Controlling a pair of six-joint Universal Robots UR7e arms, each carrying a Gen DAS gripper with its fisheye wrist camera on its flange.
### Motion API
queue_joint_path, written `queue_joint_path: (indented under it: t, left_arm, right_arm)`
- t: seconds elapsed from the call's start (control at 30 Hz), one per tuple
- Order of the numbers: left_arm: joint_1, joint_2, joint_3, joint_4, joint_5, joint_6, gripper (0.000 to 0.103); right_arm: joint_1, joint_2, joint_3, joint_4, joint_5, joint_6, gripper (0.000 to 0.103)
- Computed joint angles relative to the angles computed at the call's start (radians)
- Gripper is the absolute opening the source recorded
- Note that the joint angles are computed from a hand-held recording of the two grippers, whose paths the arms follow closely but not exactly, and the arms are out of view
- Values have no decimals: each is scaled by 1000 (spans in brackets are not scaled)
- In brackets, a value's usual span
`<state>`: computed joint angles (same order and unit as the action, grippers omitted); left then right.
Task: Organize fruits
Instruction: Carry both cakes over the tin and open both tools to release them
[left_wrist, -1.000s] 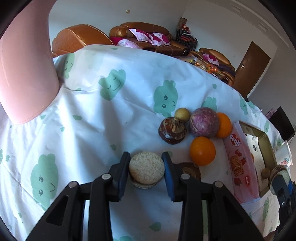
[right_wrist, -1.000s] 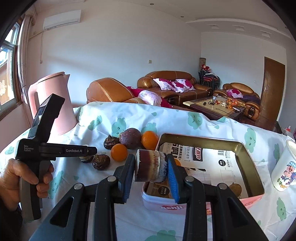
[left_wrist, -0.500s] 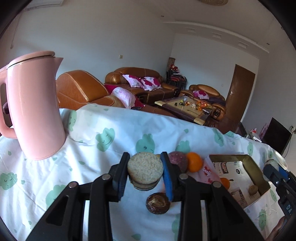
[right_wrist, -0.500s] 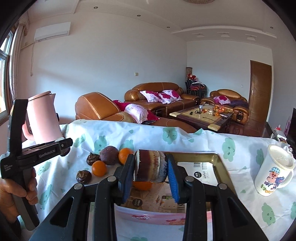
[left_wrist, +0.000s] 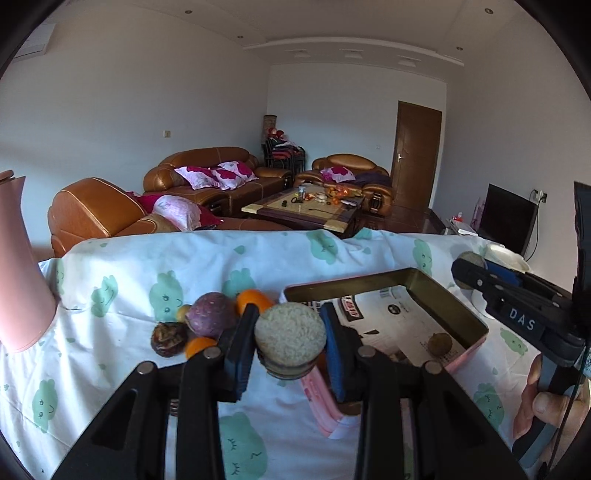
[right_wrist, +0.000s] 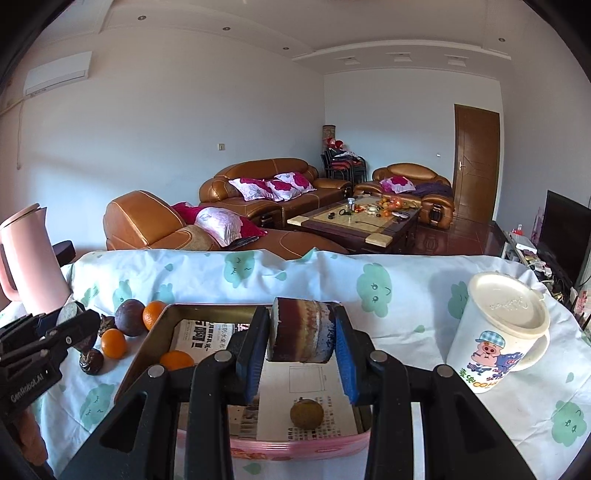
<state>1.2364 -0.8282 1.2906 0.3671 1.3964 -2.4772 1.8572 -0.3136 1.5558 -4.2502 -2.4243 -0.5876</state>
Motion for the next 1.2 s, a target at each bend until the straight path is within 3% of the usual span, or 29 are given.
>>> queue_joint_path:
  t: [0.23, 0.43, 0.67, 0.93, 1.07, 1.1, 1.17, 1.2]
  left_arm:
    - [-67, 74, -3, 18, -72, -21, 36]
    - [-89, 122, -22, 32, -139, -50, 36]
    - [-99, 138, -33, 47, -181, -68, 36]
    - [-97, 151, -54, 69, -194, -88, 36]
    - [-97, 152, -56, 67, -205, -96, 37]
    - [-98, 148, -48, 58, -207, -94, 39]
    - [-101, 132, -22, 26, -213, -82, 53]
    - [-104, 120, -2, 3, -217, -75, 69]
  right_arm:
    - [-45, -72, 92, 26, 26, 137, 36]
    - [-90, -116, 150, 184, 119, 326, 37]
    - [-84, -97, 131, 226, 111, 294, 37]
    - [-110, -122, 161, 295, 163, 382, 37]
    - [-110, -123, 169, 275, 185, 389, 38]
    - [-109, -125, 171, 273, 185, 394, 44]
    - [-104, -121, 170, 255, 184, 394, 57]
    - [-102, -117, 168, 234, 188, 387, 61]
